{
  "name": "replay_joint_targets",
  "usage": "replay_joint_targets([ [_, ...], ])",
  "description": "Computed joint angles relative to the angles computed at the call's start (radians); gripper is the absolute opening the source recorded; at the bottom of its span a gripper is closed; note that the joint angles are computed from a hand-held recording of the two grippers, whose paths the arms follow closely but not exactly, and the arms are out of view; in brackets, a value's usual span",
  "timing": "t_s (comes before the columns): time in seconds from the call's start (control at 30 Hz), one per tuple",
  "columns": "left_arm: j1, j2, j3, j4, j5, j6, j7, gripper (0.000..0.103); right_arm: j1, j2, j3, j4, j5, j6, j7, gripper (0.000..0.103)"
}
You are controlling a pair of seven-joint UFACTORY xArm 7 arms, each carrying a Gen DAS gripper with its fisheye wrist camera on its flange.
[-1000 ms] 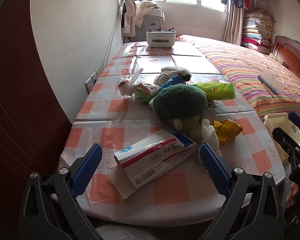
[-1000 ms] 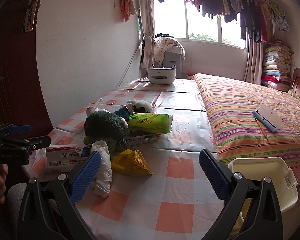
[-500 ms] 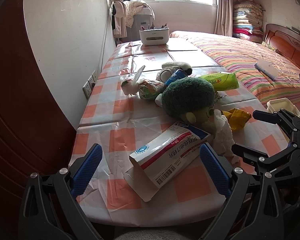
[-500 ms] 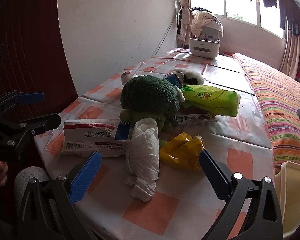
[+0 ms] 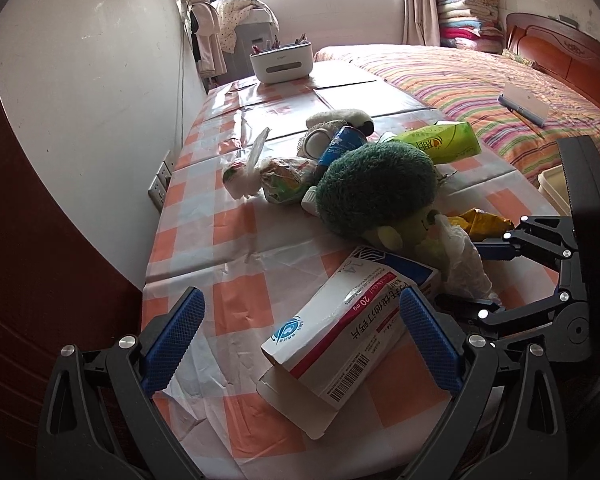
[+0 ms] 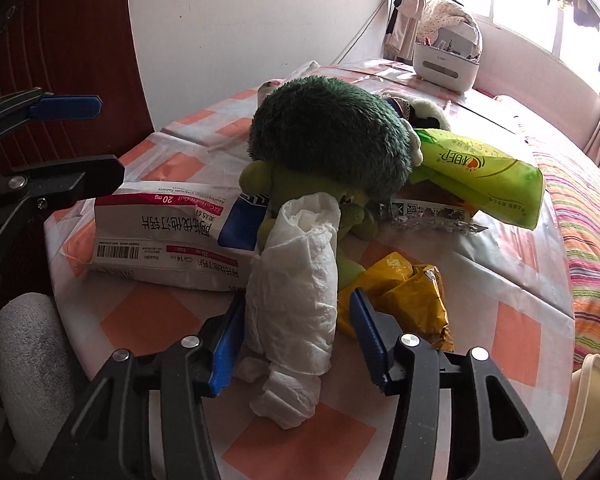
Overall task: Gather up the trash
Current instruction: 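Grasp the white crumpled tissue with the right tool while the left tool grasps the white medicine box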
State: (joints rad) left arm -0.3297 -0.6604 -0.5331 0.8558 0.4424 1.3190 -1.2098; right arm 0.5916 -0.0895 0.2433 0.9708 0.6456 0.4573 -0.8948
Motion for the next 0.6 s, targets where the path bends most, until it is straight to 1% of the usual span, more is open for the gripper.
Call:
replay_joint_targets([
  [0.03, -0.005, 0.005, 0.009, -0.005, 0.000, -0.014, 0.015, 0.097, -0.001, -0.001, -0.003, 0.000, 0.007, 0.006, -0.012, 0.041],
  [0.07, -0.008, 0.012, 0.017, -0.008, -0.001, -0.025, 0.029, 0.097, -0.002, -0.003, -0.008, 0.003, 0.018, 0.019, -0.024, 0.031],
  [0.1, -0.011, 0.023, 0.026, -0.010, -0.004, -0.035, 0.046, 0.097, -0.006, -0.006, -0.012, 0.004, 0.028, 0.025, -0.028, 0.026],
  [0.2, -0.024, 0.049, 0.052, -0.020, -0.007, -0.078, 0.097, 0.097, -0.020, -0.021, -0.032, 0.010, 0.079, 0.067, -0.040, 0.024],
  [0.4, -0.036, 0.125, 0.106, -0.024, -0.030, -0.127, 0.215, 0.096, -0.039, -0.105, -0.073, -0.026, 0.175, 0.114, -0.078, 0.023],
  [0.47, -0.042, 0.151, 0.128, -0.028, -0.046, -0.152, 0.254, 0.096, -0.040, -0.133, -0.086, -0.040, 0.196, 0.131, -0.089, 0.023],
  [0.6, -0.050, 0.215, 0.155, -0.017, -0.073, -0.169, 0.324, 0.096, -0.038, -0.174, -0.106, -0.061, 0.225, 0.148, -0.108, 0.023],
])
